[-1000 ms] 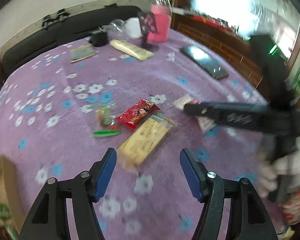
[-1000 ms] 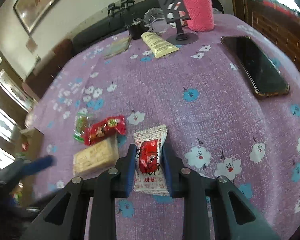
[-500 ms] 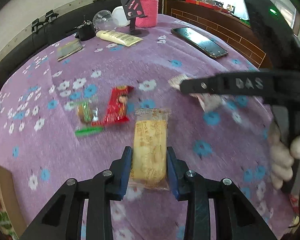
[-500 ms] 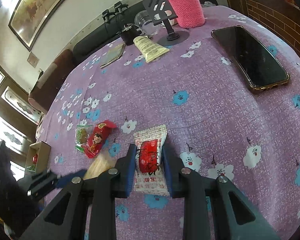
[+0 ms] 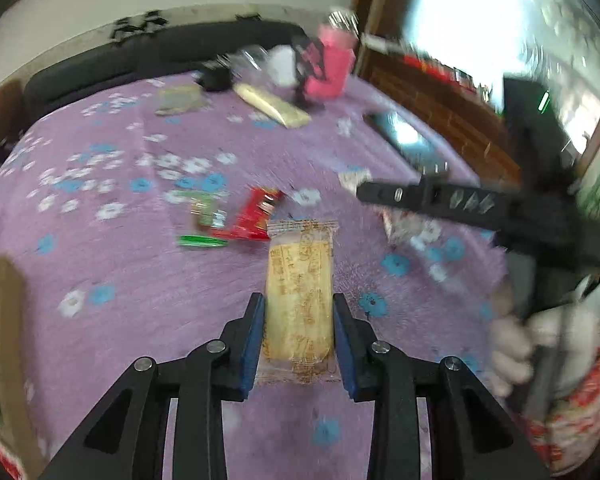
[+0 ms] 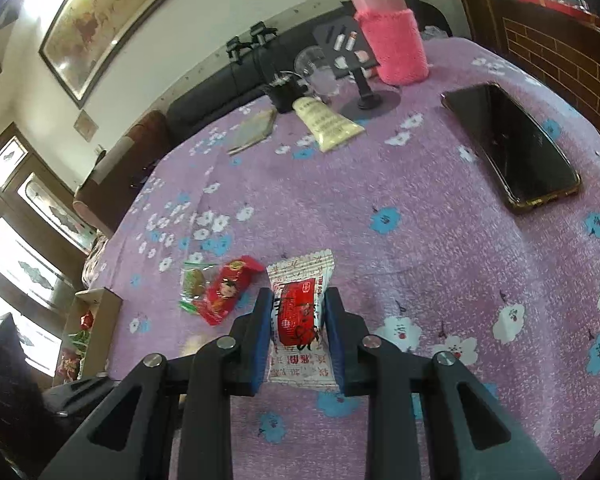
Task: Organize snacks
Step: 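Carry cracker pack and red-white packet over the box and open both tools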
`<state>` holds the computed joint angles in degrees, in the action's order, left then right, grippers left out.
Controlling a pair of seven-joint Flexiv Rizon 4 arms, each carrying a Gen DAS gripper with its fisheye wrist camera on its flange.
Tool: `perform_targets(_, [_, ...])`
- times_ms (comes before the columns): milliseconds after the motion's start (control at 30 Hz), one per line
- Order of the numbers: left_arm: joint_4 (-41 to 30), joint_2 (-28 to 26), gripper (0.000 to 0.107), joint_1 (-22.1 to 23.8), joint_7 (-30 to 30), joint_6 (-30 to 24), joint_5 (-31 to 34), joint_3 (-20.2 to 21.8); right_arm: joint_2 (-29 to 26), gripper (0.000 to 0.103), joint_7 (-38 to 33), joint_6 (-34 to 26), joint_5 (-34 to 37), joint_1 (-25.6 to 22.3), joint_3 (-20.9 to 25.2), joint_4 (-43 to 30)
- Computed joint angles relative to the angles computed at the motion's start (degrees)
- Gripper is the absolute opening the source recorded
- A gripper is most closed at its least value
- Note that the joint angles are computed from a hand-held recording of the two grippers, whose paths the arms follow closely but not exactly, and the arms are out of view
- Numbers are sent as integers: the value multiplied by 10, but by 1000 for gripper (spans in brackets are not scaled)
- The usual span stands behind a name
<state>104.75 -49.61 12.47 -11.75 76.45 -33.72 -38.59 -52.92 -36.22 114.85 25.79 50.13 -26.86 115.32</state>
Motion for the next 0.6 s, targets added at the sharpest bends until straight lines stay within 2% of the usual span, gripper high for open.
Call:
perform_targets(167, [67, 12, 34, 152, 9, 50, -53, -121, -11, 25, -2, -10, 4, 34, -32, -4])
perform_targets(267, [88, 2, 34, 230, -8, 84, -61, -168, -21, 25, 2, -27, 4, 61, -57, -7])
perform_targets(433, [94, -14, 34, 299, -46, 172, -46, -179, -21, 25, 15, -68, -45, 85, -75, -28])
perform_targets(533, [85, -27, 34, 314, -67, 203, -30, -166, -13, 25, 21, -65, -77, 78, -55, -49])
perform_targets(600, [72, -34, 34, 311, -81, 205, -22, -149, -7, 25, 17, -75, -103, 74, -43, -73])
